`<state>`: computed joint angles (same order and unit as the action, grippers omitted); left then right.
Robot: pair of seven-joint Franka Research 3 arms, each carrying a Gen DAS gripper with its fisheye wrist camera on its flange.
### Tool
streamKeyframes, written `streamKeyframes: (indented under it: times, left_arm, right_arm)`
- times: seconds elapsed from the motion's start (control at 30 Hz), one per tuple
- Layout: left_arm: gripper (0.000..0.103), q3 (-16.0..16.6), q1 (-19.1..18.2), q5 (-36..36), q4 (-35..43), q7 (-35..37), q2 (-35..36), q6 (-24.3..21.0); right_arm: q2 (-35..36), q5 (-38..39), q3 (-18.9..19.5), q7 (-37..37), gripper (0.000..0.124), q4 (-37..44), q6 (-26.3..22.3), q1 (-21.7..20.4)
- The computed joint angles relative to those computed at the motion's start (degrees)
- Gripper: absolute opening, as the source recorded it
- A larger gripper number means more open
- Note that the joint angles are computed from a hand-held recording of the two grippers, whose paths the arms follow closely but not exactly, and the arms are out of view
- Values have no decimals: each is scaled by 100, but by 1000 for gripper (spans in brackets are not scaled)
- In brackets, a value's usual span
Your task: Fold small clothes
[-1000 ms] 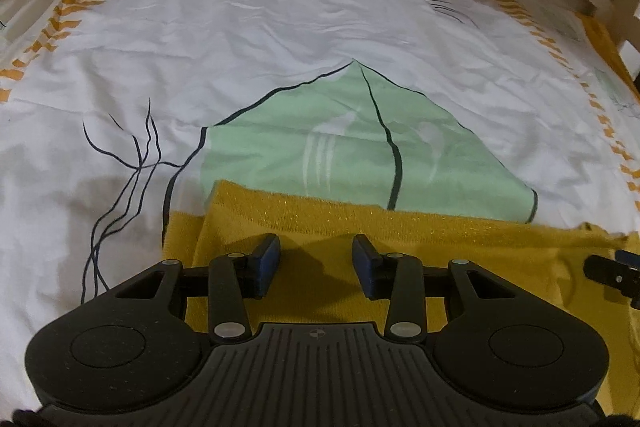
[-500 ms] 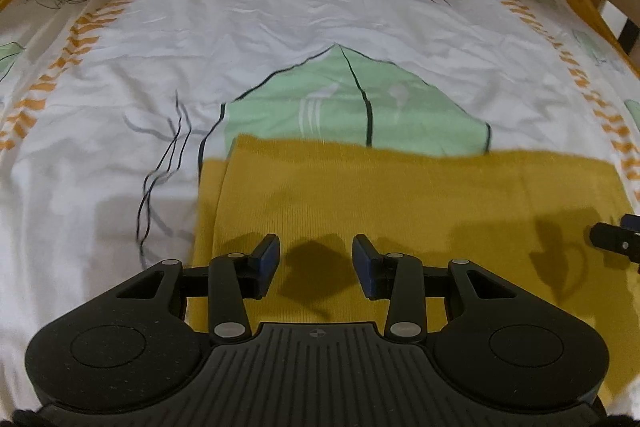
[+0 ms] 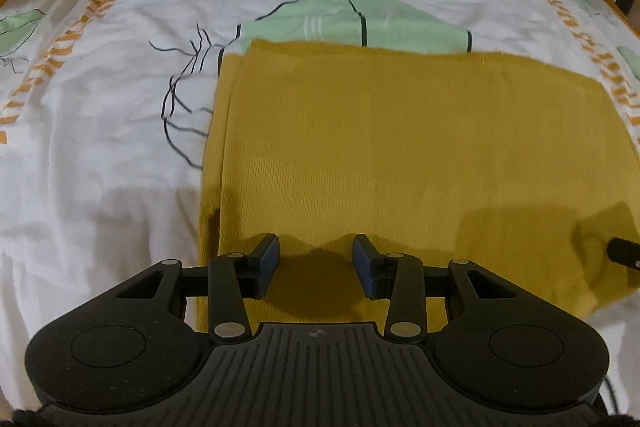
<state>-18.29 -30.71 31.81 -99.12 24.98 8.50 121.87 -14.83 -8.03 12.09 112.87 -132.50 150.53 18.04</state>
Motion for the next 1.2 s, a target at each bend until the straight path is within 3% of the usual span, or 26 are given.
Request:
streamKeyframes:
  times: [0.23, 0.47, 0.57, 0.67, 0.8, 0.93, 1.13, 1.2]
  left_arm:
    - [46, -53, -14, 29, -320, -56, -217, 76]
    - [49, -84, 54, 199, -686, -467, -411, 477]
    - [49, -102, 56, 130, -591, -561, -369, 358]
    - [49, -119, 38, 34, -475, -527, -320, 225]
    - [50, -135, -4, 56, -427, -323, -298, 155]
    - [50, -122, -25, 179, -552, -583, -355, 258]
    - [49, -120, 9, 32, -444, -465, -357, 258]
    - [49, -92, 64, 1, -585, -651, -483, 678]
  right_arm:
    - [-356, 321, -60, -194, 94, -285, -88, 87]
    - [-855, 1337, -289, -64, 96, -778, 455, -26]
    - [-896, 1364, -200, 385, 98, -801, 252, -358]
    - [-845, 1694, -376, 486, 98, -819, 108, -330]
    - [-811, 2345, -657, 133, 103, -898, 387, -86]
    - [-583, 3510, -1125, -731, 103, -848, 709, 356]
    - [-236, 4358, -1218, -1674, 103, -592, 789, 409]
    - [-175, 4504, -1212, -1937, 103, -520, 736, 373]
